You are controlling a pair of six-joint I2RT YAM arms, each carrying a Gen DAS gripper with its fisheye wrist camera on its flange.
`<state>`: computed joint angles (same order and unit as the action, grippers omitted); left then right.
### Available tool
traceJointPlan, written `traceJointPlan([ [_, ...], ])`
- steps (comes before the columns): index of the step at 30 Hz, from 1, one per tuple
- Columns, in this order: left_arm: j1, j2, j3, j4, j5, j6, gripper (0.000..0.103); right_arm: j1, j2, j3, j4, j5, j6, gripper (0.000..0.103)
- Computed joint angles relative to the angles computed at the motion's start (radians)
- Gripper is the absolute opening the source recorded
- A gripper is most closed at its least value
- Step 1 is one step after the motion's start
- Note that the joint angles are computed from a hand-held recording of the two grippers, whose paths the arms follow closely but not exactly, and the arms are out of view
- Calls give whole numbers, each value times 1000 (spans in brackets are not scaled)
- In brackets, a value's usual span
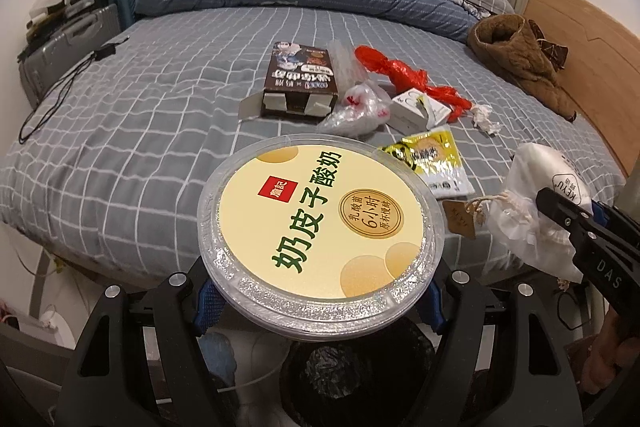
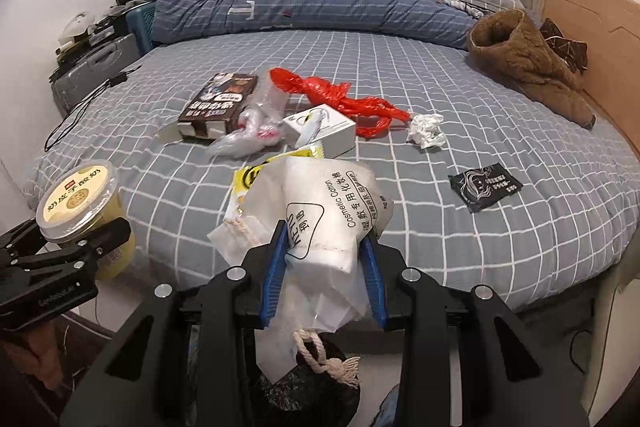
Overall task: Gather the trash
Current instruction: 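Lift and carry the yogurt cup and drawstring bag with both tools toward the floor bin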
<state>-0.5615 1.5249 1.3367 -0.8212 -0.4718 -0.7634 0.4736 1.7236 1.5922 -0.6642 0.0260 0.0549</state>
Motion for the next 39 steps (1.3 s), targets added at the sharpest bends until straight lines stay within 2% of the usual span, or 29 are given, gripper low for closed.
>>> traceJointPlan([
  [16,-141,-123,-113,-97,-36,-174,73,84,-176,-198,-15,15,41,34],
  [28,-244,-152,-168,-174,-40,-295,73,129,-267,-301,-55,29,73,34],
  [33,-264,-163,-220,-160,-14,-329,73,149,-279,-349,-58,23,89,34],
  [39,-232,-165,-308,-77,28,-319,73,161,-252,-398,-23,14,96,34],
])
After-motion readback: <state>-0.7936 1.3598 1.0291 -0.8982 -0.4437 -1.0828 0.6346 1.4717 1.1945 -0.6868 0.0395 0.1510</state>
